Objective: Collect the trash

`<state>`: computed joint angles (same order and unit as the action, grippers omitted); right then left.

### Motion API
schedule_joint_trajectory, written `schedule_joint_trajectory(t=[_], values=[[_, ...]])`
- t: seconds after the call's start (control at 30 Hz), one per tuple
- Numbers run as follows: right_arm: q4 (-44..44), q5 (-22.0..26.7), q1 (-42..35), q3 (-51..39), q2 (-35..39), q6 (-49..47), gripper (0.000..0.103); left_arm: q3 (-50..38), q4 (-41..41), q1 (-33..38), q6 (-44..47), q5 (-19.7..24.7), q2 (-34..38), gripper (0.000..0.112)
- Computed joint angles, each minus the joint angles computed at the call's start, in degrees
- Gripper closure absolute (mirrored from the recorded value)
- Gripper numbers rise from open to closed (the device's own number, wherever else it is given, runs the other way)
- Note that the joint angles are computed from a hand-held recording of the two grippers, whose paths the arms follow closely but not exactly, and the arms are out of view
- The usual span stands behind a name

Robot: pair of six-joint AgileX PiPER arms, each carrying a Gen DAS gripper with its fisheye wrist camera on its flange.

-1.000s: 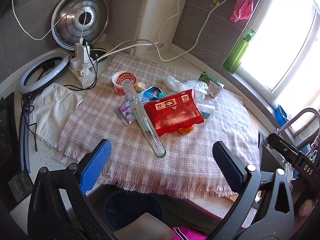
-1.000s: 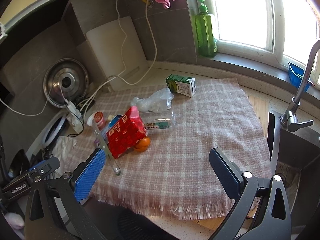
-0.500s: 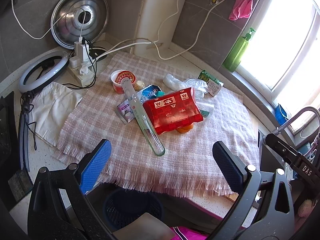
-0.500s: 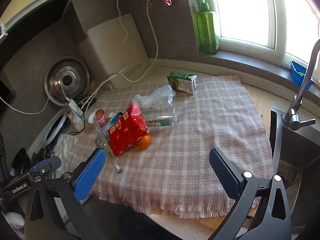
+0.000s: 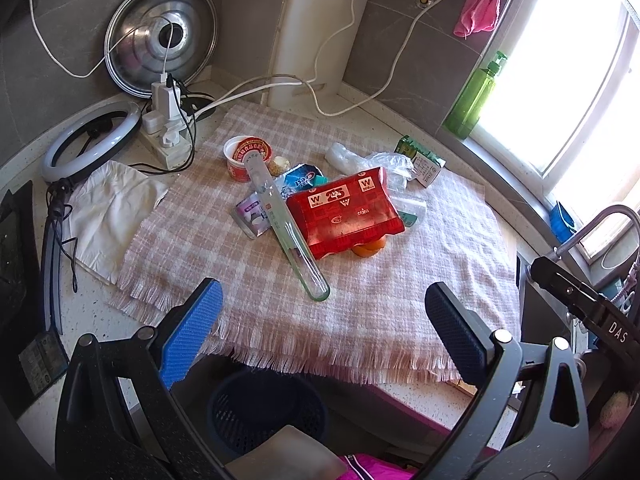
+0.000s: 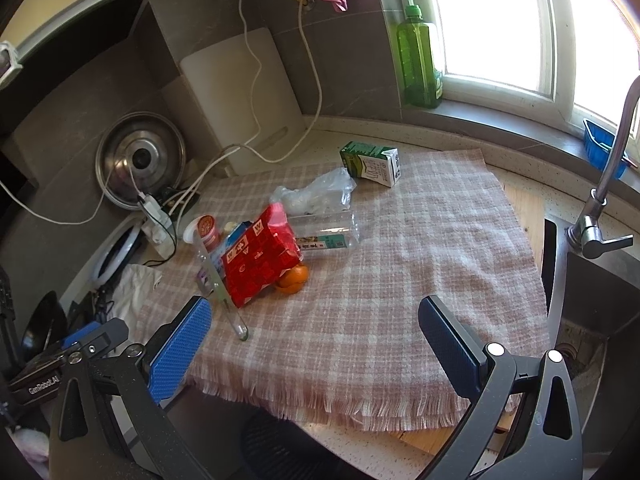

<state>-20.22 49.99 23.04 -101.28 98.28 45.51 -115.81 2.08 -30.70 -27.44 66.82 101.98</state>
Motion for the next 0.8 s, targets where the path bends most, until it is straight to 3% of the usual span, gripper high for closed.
schedule_joint_trajectory(t=[0.47, 0.8], values=[[0.5, -0.91, 0.1, 1.29, -0.48, -0.78, 0.001, -1.51, -0.23, 0.01, -0.15, 2.67, 0.24, 0.009], [0.29, -0.61, -0.15, 0.66, 0.48, -0.96, 0.001, -1.53, -1.37, 0.53, 0.42, 2.24, 1.11, 0.009]])
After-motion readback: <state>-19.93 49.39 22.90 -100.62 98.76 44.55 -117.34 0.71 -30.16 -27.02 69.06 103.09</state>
